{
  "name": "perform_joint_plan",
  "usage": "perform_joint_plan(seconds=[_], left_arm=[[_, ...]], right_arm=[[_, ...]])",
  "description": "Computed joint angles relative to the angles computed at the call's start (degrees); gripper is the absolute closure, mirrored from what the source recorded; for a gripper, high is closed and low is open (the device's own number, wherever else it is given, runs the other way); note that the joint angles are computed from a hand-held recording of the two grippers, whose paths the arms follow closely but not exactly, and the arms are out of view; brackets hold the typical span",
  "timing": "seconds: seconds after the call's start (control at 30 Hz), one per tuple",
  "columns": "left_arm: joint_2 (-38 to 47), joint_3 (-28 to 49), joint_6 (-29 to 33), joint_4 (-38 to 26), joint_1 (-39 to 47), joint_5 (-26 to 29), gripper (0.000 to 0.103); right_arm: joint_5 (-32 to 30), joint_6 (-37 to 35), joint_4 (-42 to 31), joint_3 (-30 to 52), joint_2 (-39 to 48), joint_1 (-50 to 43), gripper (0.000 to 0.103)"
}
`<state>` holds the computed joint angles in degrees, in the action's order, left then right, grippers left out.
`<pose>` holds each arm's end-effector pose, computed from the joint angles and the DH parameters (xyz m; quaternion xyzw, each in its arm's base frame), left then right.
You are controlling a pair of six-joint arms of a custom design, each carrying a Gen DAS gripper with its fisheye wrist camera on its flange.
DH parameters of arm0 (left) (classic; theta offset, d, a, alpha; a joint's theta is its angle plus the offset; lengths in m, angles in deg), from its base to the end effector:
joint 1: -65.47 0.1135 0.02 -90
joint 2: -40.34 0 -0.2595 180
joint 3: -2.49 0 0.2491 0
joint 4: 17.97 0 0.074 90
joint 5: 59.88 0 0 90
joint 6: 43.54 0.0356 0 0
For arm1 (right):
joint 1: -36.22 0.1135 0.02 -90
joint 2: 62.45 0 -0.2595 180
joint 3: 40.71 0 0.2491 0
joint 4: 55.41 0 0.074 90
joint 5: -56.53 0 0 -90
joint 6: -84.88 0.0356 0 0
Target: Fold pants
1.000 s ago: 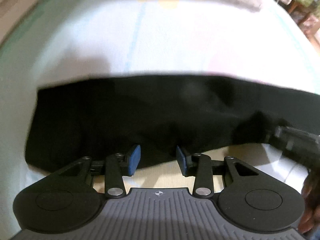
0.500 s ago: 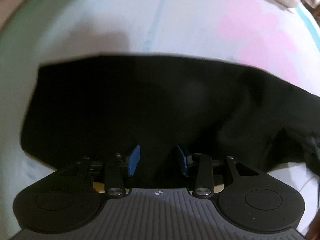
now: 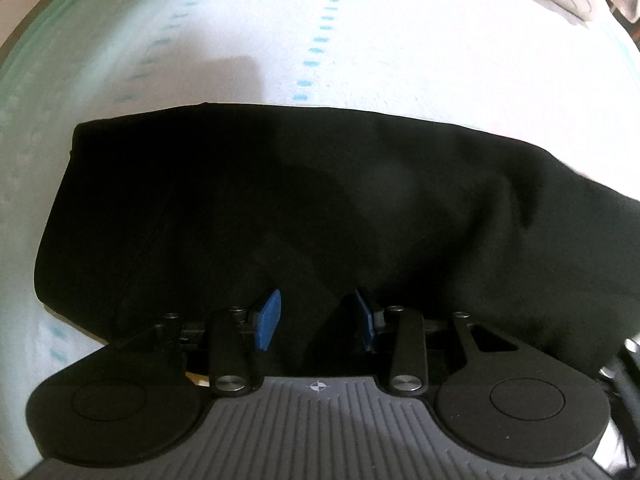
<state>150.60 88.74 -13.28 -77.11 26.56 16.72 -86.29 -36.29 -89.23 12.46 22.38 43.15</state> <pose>0.2778 -0.2136 0.1477 -0.1861 0.9738 0.0309 0.1270 0.2430 0.0581 0.1543 -0.3749 0.7964 0.3850 0.2772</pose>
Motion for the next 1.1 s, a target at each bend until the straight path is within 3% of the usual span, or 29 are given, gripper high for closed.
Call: perform_joint_plan(seconds=[0.07, 0.1, 0.13, 0.2, 0.4, 0.5, 0.6, 0.63, 0.77, 0.87, 0.93, 1.1], left_arm=[[-0.23, 0.19, -0.01, -0.38, 0.56, 0.02, 0.064], [-0.36, 0.21, -0.17, -0.61, 0.83, 0.38, 0.064], [-0.49, 0.17, -0.24, -0.66, 0.94, 0.54, 0.064], [-1.02, -0.22, 0.6, -0.79, 1.38, 0.85, 0.064], [-1.49, -0.72, 0.18, -0.32, 1.66, 1.27, 0.064], [-1.33, -0.63, 1.33, 0.43, 2.51, 1.57, 0.064], [-1.7, -2.16, 1.2, 1.51, 2.25, 1.61, 0.064], [-2.02, -2.43, 1.24, 1.63, 2.33, 1.74, 0.064], [-2.94, -3.87, 0.93, 2.93, 2.67, 1.49, 0.064], [-0.61, -1.99, 1.99, 2.11, 3.03, 2.08, 0.064], [0.63, -0.63, 2.88, 1.06, 2.52, 1.2, 0.064], [-0.01, -1.77, 1.82, 2.51, 2.47, 0.92, 0.064]], right_arm=[[-14.83, 2.63, -14.04, 10.74, 9.99, -5.88, 0.042], [-16.35, 4.56, -15.55, 12.67, 12.21, -6.7, 0.043], [-15.46, 8.7, -11.66, 11.72, 11.88, -6.74, 0.042], [-8.95, 8.7, -6.08, 8.89, 9.29, -5.69, 0.042], [-0.19, -3.61, -5.06, 0.33, 0.52, -2.51, 0.043], [5.91, -4.46, 2.97, -7.07, -5.9, 2.38, 0.046], [19.54, -2.39, 14.72, -14.32, -10.28, 10.64, 0.085], [21.33, -2.31, 14.88, -13.52, -7.92, 12.15, 0.085], [11.96, -4.35, -0.08, -9.01, -6.93, 6.61, 0.088], [15.91, -4.98, 1.57, -11.64, -9.4, 8.51, 0.087], [15.12, -4.84, -0.95, -10.78, -9.81, 7.33, 0.082], [6.91, -17.12, -23.93, 0.16, -10.6, -6.08, 0.064]])
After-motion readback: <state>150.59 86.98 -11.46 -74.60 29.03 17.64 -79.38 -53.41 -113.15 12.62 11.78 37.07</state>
